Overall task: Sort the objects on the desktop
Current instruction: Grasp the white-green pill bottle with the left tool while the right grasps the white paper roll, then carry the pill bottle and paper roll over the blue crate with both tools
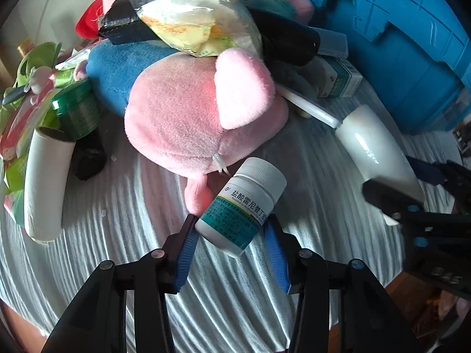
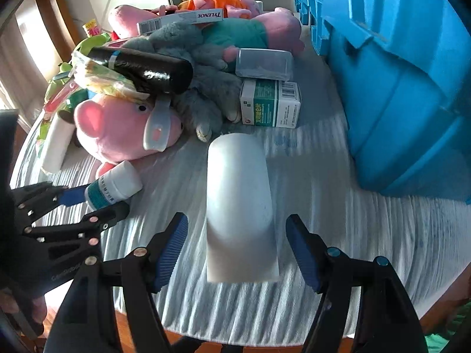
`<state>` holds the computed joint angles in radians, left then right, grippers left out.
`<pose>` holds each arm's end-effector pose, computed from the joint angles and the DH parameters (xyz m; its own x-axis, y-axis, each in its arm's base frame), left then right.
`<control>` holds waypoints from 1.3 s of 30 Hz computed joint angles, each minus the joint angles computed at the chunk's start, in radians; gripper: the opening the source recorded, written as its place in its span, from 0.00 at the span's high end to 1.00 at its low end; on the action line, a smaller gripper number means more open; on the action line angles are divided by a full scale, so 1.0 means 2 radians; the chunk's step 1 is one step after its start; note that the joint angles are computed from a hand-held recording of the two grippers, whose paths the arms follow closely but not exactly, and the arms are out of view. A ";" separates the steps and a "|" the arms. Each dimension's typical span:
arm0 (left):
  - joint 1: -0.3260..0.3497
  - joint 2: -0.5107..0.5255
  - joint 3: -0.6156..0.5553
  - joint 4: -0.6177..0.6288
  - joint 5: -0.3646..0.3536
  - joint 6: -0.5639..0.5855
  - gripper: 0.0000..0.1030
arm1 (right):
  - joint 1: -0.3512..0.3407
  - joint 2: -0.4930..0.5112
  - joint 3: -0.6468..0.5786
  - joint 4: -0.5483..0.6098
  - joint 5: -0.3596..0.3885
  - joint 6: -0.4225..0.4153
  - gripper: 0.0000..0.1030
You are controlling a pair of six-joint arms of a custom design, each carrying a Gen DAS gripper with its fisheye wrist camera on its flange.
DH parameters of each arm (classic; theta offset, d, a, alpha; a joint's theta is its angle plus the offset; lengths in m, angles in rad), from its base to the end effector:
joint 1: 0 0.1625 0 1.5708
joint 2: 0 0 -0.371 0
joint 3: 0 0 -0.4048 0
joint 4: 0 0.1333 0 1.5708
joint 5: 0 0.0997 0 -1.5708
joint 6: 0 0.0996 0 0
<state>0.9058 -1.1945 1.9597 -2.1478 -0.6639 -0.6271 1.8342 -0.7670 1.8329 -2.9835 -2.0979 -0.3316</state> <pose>-0.1510 -0.5357 0.1482 -0.6747 -0.0518 -0.7363 0.2596 0.9171 -0.3025 0.2329 -0.5441 0.0186 -0.7514 -0.3523 0.5580 -0.5177 0.8390 -0.1674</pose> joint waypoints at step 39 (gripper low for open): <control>-0.073 -0.188 0.050 0.024 0.136 0.001 0.67 | 0.126 -0.024 -0.074 0.002 -0.005 -0.024 0.56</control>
<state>0.7602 -1.5709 2.0594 -2.1007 -0.3916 -0.6245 2.0855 -0.8143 1.6853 -2.9803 -2.1087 -0.3789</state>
